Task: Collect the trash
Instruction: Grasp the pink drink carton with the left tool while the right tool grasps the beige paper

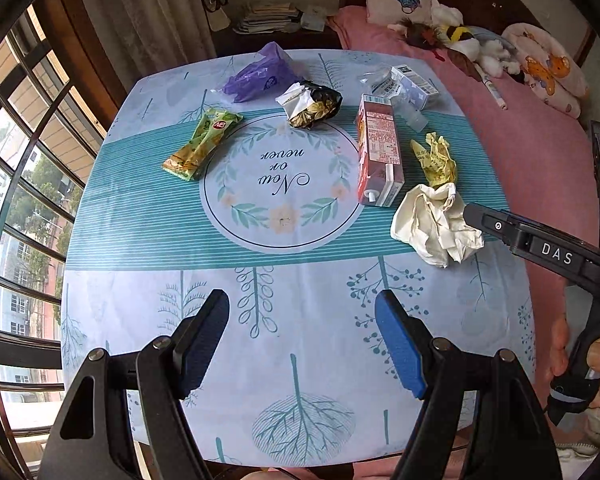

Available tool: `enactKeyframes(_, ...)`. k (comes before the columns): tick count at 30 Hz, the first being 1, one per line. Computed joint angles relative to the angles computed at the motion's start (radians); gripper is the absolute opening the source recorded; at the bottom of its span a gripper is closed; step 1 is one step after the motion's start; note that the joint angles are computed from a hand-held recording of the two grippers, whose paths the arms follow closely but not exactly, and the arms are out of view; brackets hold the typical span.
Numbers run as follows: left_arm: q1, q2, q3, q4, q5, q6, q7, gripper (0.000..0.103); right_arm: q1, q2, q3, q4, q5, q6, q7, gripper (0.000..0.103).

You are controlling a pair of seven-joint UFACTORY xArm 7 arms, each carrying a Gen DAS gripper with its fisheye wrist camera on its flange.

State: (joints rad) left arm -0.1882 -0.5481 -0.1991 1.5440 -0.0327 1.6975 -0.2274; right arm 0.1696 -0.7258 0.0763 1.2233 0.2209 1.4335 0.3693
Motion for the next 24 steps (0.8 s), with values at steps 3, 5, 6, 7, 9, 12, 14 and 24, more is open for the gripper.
enactKeyframes(3, 0.001, 0.057, -0.031, 0.033, 0.003, -0.010, -0.042, 0.074, 0.019, 0.039, -0.033, -0.019, 0.019, -0.002, -0.060, 0.067)
enactKeyframes(5, -0.006, 0.087, -0.043, 0.049, 0.009, -0.014, -0.063, 0.074, 0.026, 0.056, -0.048, -0.039, 0.042, -0.007, -0.090, 0.067)
enactKeyframes(6, -0.010, 0.102, -0.049, 0.058, 0.016, -0.015, -0.072, 0.074, 0.030, 0.063, -0.056, -0.051, 0.060, -0.013, -0.102, 0.067)
enactKeyframes(7, -0.015, 0.117, -0.054, 0.069, 0.023, -0.015, -0.079, 0.074, 0.033, 0.067, -0.064, -0.061, 0.078, -0.018, -0.114, 0.067)
enactKeyframes(9, -0.024, 0.151, -0.063, 0.094, 0.041, -0.017, -0.093, 0.074, 0.035, 0.075, -0.070, -0.075, 0.103, -0.029, -0.131, 0.067)
enactKeyframes(12, -0.039, 0.198, -0.066, 0.129, 0.058, -0.020, -0.115, 0.074, 0.035, 0.077, -0.079, -0.086, 0.132, -0.045, -0.155, 0.064)
enactKeyframes(14, -0.050, 0.229, -0.062, 0.151, 0.060, -0.022, -0.131, 0.074, 0.038, 0.078, -0.092, -0.087, 0.147, -0.040, -0.182, 0.059)
enactKeyframes(24, -0.120, 0.401, -0.052, 0.256, 0.100, -0.046, -0.176, 0.074, -0.012, 0.052, -0.133, -0.041, 0.131, 0.025, -0.255, 0.047)
